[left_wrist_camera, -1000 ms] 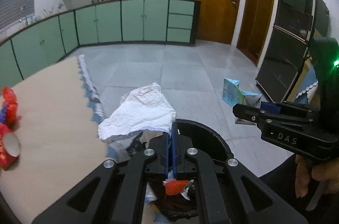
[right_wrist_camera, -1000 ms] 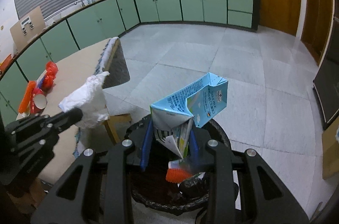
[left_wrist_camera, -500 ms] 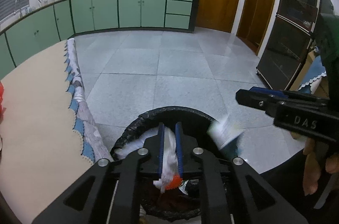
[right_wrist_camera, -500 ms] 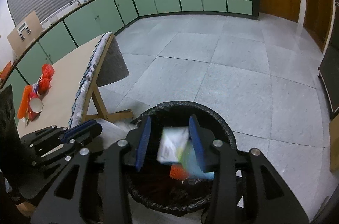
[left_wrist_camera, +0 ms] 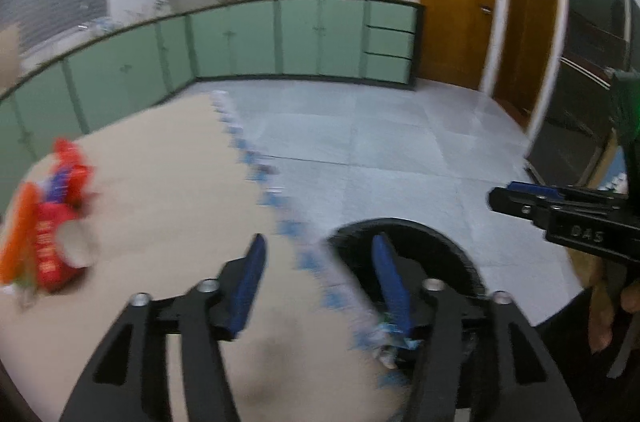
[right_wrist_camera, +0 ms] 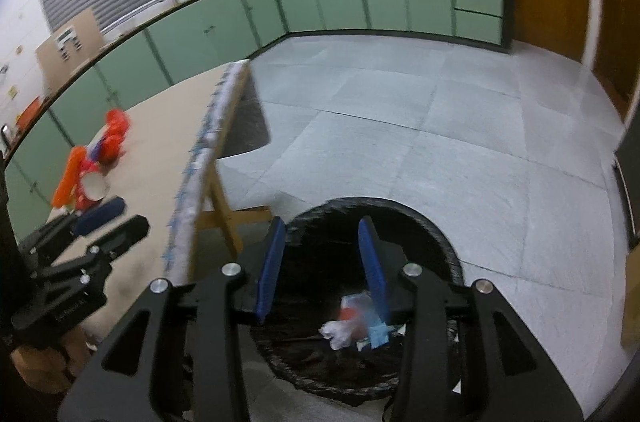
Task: Collect trash
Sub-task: 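Move both grippers back to the trash on the table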
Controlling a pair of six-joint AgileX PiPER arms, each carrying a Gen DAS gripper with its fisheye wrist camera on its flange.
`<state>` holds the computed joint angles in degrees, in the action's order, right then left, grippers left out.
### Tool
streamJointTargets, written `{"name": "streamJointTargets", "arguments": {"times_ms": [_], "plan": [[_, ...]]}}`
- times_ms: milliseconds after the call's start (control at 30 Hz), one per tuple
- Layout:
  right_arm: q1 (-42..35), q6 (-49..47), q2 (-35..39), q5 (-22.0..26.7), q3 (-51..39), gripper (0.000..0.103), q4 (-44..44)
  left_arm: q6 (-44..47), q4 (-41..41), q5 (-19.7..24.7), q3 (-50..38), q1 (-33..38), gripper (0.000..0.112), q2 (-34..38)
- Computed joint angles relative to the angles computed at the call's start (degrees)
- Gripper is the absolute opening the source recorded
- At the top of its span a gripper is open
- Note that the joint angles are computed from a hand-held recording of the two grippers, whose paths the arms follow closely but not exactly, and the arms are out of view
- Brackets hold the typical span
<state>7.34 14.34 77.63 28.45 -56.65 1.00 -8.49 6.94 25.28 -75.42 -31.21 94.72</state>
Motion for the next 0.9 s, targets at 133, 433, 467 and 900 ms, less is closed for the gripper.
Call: {"name": "streamJointTargets", "arguments": {"times_ms": [133, 433, 467, 900], "plan": [[8.8, 7.3, 1.9, -0.3, -3.8, 0.048, -8.1, -2.3, 4.0, -1.6, 7.9, 6.8, 0.066, -8.1], [25.2, 16.9, 15.7, 2.1, -20.3, 0.055, -17.3, 19.4, -12.0, -5.4, 15.7, 30.7, 0.069, -17.1], [26.9, 17.6, 18.0, 2.7, -23.1, 0.056, -17.6, 23.4, -15.4, -5.6, 15.8, 33.3, 0.069, -17.1], [38.5, 31.3, 42.0, 15.3, -55.8, 0.079, -28.4, 66.3, -54.3, -3.8, 12.8, 50.0, 0.069, -10.0]]}}
